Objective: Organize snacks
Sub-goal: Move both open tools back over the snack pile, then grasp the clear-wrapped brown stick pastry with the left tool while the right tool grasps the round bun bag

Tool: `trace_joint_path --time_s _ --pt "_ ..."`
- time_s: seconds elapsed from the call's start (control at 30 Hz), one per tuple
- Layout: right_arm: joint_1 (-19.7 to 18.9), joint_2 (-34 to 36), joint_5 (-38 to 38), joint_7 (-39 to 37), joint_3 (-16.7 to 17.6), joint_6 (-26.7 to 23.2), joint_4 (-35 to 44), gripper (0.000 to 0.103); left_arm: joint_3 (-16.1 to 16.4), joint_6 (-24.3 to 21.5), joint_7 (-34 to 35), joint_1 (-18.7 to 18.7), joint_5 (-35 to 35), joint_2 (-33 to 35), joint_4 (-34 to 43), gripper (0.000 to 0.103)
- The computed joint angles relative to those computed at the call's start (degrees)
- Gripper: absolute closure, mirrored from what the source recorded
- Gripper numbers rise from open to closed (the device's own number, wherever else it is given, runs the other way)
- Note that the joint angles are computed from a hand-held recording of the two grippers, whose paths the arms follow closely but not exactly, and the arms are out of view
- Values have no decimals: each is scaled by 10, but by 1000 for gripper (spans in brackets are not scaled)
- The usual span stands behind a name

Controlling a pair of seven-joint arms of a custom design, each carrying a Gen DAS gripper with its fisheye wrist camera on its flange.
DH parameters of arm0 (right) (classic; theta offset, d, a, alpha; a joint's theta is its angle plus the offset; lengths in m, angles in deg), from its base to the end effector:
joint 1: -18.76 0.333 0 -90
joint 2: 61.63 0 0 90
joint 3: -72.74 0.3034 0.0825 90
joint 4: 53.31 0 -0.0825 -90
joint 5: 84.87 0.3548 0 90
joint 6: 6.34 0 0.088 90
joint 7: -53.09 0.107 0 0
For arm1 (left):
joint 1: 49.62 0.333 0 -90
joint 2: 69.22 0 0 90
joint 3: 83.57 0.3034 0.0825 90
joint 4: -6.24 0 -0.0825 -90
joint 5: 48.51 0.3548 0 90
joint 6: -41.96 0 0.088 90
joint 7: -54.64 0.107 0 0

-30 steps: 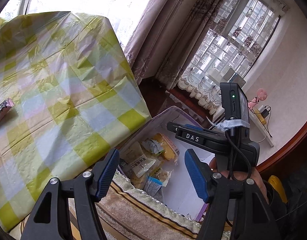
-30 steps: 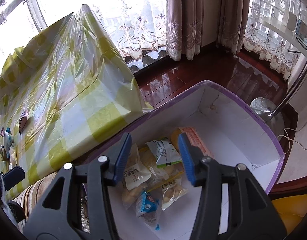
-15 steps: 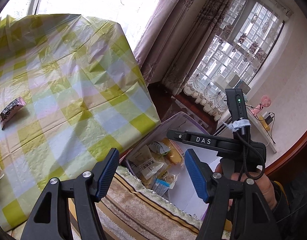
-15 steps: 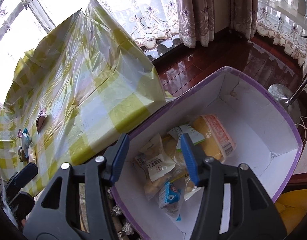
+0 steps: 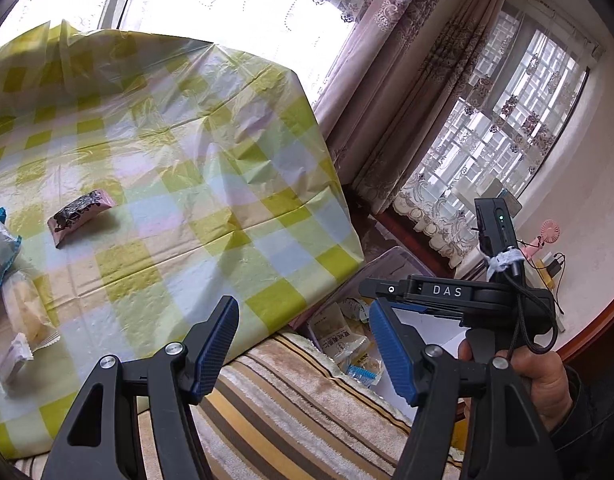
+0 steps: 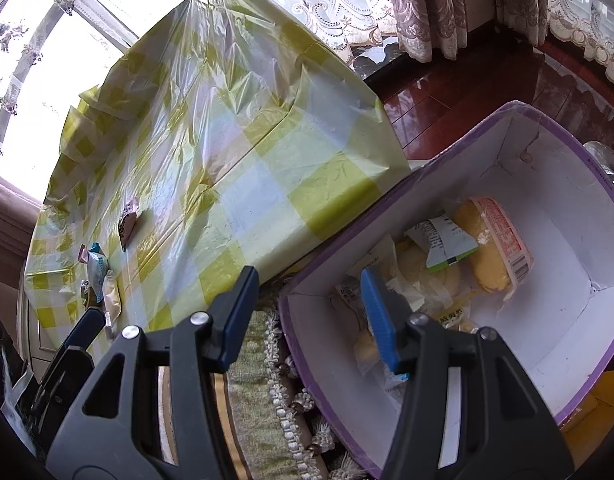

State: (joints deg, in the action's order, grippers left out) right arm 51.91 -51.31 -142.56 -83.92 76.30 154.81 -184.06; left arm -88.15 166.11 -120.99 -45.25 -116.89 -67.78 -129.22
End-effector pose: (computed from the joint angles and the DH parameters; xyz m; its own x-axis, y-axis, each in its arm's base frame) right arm 0.3960 0.3463 0.3087 -0.5807 -0.7013 -0.4135 -0.6206 0.7100 -0.3327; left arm 0.4729 -0.0381 0.3248 -0.7679 -0.4887 0.4141 -0.6207 0.4081 -0.6695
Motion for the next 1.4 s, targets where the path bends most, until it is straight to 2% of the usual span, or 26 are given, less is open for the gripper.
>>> trace_joint_path --time_s 0.27,0.53,0.8,1.13,1.4 --pt "19 51 74 -128 8 -56 83 46 18 17 -14 35 4 30 29 35" --pt "59 119 125 -235 -6 -99 193 46 29 14 -38 88 15 73 73 35" --pt "93 206 184 -358 -24 -129 323 45 29 36 -61 134 34 111 111 37" --pt "125 296 248 -472 -46 -177 461 45 0 116 -72 128 132 163 159 54" --pt "138 351 289 -546 -54 -206 551 45 -32 163 -40 124 193 187 174 57"
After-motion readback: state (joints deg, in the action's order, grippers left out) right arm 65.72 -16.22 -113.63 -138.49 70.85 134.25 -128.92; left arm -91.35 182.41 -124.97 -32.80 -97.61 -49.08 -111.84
